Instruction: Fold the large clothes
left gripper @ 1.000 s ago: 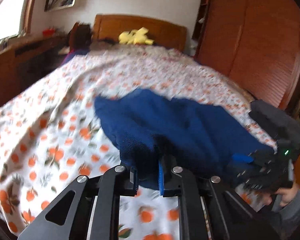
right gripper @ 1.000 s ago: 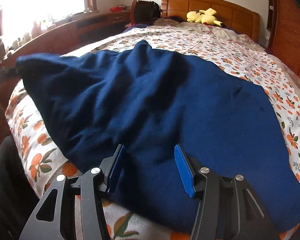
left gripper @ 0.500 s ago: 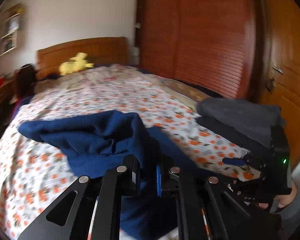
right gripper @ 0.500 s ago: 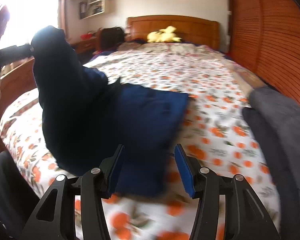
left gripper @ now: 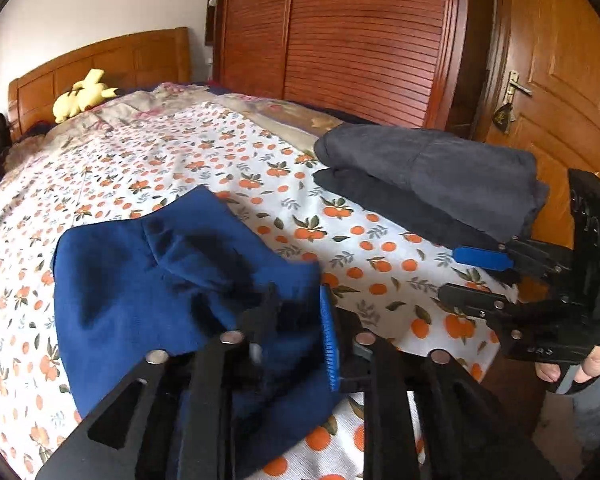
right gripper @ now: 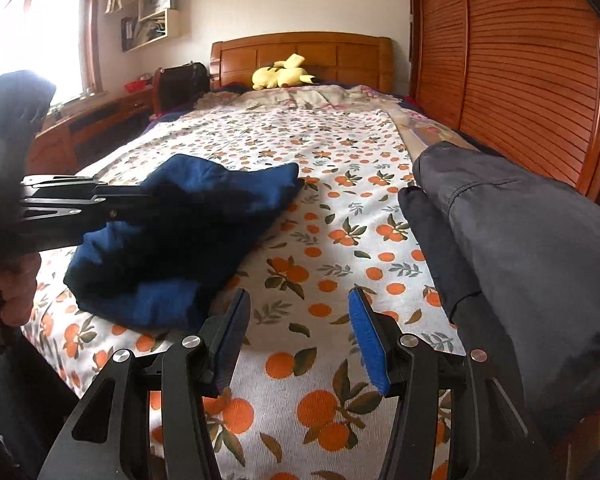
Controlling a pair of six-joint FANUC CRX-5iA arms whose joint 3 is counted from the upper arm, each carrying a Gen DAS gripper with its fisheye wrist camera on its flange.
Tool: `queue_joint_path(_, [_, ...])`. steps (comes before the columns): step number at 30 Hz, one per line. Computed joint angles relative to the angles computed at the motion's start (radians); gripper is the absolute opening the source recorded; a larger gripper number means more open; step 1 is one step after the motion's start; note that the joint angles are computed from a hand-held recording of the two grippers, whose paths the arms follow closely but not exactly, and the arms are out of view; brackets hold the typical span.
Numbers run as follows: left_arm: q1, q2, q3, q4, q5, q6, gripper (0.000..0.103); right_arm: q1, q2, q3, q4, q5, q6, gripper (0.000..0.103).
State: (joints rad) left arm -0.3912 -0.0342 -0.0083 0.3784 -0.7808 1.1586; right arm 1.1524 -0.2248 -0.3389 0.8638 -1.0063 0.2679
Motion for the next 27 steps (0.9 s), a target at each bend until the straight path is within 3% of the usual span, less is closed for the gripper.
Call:
queue_joint_path(1, [0.001, -0.011, -0.008, -0.013, 0.011, 0.002, 0.041, 0.002, -0.001, 0.002, 0.0, -0.002, 0.001, 0.05])
queue_joint_path(4, [0.014, -0.051, -0.037, 0.0, 0.028, -0.008, 0.054, 0.009, 0.008, 0.019, 0.009, -0.004, 0.007, 0.05])
queue_joint_path(8, [0.05, -0.094, -0.048, -0.02, 0.035, 0.007, 0.06, 0.016, 0.027, 0.049, 0.017, -0.002, 0.021, 0.05])
queue_joint_path(19, [0.239, -0.19, -0.15, 0.039, 0.07, -0.067, 0.09, -0.012, 0.181, 0.198, -0.022, 0.098, 0.105, 0.05])
queue_joint_path(27, [0.325, -0.236, -0.218, 0.057, 0.072, -0.11, 0.094, -0.052, 0.277, 0.297, -0.129, 0.096, 0.199, 0.054])
